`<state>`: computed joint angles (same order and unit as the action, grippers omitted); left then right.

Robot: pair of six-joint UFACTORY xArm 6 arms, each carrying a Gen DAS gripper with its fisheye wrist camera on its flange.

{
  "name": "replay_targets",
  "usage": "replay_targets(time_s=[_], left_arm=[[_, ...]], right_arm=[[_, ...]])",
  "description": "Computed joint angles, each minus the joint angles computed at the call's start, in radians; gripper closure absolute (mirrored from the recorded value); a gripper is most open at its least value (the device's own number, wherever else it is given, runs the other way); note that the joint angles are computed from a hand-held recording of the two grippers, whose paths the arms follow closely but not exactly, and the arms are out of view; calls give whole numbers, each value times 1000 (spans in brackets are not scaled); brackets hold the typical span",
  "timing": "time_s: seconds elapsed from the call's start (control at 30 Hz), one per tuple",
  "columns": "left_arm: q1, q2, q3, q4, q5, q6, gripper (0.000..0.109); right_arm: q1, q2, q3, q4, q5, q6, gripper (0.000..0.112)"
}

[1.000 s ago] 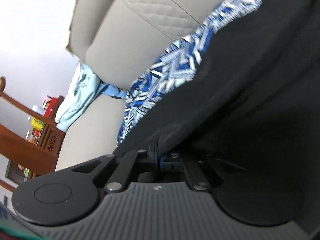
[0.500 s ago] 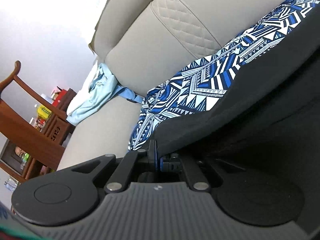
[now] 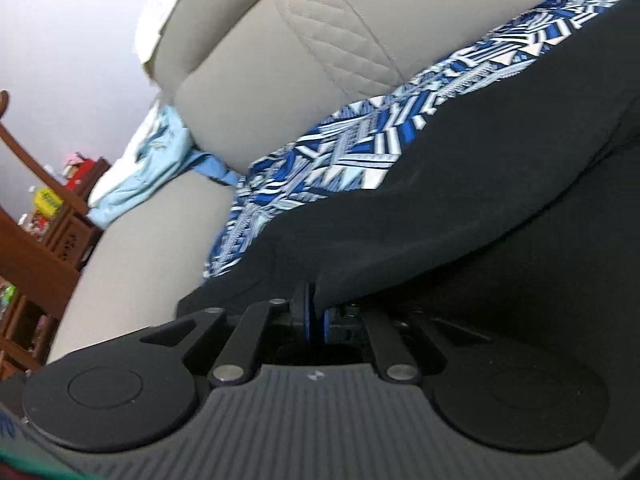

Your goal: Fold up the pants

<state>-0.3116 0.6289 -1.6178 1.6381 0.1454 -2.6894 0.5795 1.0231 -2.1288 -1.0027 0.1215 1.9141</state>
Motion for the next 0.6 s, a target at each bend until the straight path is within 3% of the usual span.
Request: replay_targets(time_s=[0.17, 0.23, 0.6], left_arm=[[8, -21, 26, -6, -1, 7, 104], [10, -21, 30, -17, -6, 21, 104], [8, -20, 47, -127, 3, 153, 103]], right_arm=[[1, -22, 20, -55, 114, 79, 92], [-5, -42, 40, -103, 152, 125, 84], [-41, -144, 141, -191, 381, 155, 77]])
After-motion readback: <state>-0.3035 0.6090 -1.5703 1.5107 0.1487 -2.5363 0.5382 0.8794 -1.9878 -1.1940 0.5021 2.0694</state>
